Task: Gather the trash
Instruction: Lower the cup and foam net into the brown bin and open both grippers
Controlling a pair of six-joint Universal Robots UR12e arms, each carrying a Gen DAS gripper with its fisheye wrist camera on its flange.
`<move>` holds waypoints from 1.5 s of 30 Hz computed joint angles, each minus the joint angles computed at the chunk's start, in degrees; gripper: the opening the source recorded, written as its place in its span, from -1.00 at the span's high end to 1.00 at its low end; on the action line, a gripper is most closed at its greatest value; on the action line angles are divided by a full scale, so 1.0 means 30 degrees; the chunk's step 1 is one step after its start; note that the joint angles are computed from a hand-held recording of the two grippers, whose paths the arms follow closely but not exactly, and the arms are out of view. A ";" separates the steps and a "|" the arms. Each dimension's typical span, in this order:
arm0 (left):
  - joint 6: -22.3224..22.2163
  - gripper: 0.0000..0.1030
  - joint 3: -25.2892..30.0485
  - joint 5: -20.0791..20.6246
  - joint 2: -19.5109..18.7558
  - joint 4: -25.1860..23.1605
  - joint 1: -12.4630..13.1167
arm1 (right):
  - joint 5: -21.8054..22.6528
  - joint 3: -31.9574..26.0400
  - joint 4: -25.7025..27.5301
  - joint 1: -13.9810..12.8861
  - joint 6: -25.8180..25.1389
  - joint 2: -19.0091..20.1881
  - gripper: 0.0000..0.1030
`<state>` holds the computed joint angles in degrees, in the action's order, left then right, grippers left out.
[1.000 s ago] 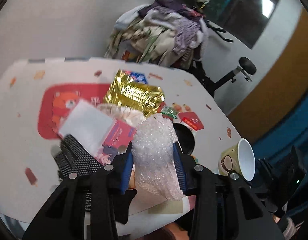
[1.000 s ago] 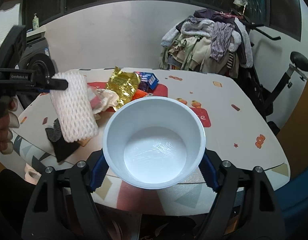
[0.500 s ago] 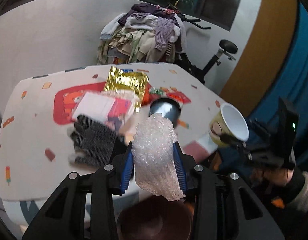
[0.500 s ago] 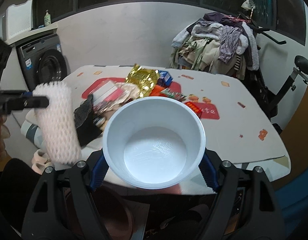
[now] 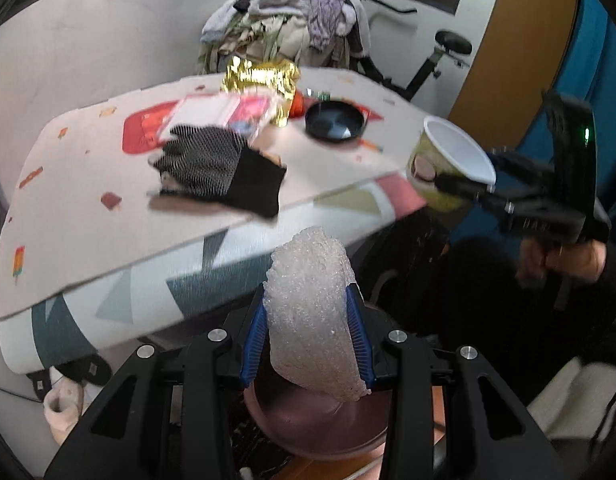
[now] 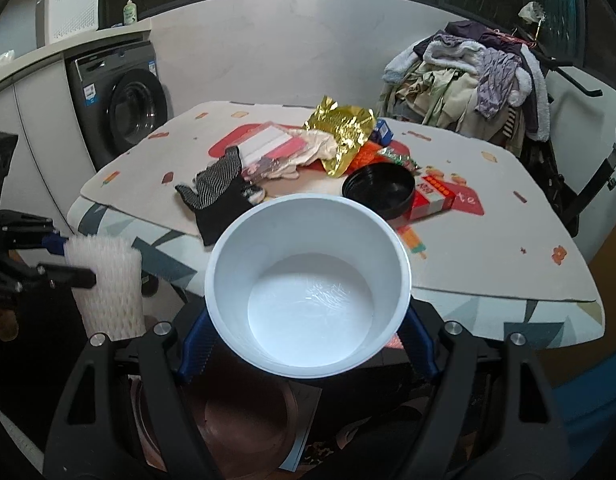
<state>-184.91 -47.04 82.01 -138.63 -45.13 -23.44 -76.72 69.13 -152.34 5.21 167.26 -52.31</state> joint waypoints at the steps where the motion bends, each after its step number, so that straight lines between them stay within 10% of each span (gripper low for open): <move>1: 0.0172 0.27 -0.0065 0.0059 -0.0016 -0.0133 -0.0030 | 0.0017 -0.0004 0.0063 -0.0015 0.0013 0.0019 -0.51; 6: 0.1014 0.18 -0.0057 0.0428 -0.0248 -0.0430 -0.0223 | 0.0254 0.0083 0.0297 -0.0041 0.0112 0.0123 -0.51; 12: 0.1231 -0.48 -0.0833 0.1449 0.0058 0.0509 -0.0396 | 0.0958 0.0179 0.0946 0.0064 0.0625 0.0287 -0.51; 19: 0.0041 -0.83 -0.3152 0.4342 0.1089 0.4529 -0.0637 | 0.0489 0.0223 0.1980 0.0727 -0.1451 0.0390 -0.52; 37: -0.2862 -0.86 -0.3571 0.5343 0.1252 0.4602 -0.0407 | -0.0002 -0.0869 0.6156 0.1328 -0.4995 0.0972 -0.54; 45: -0.2293 -0.86 -0.3246 0.5208 0.1078 0.4083 -0.0446 | -0.0253 -0.1162 0.6542 0.1304 -0.4341 0.1134 -0.85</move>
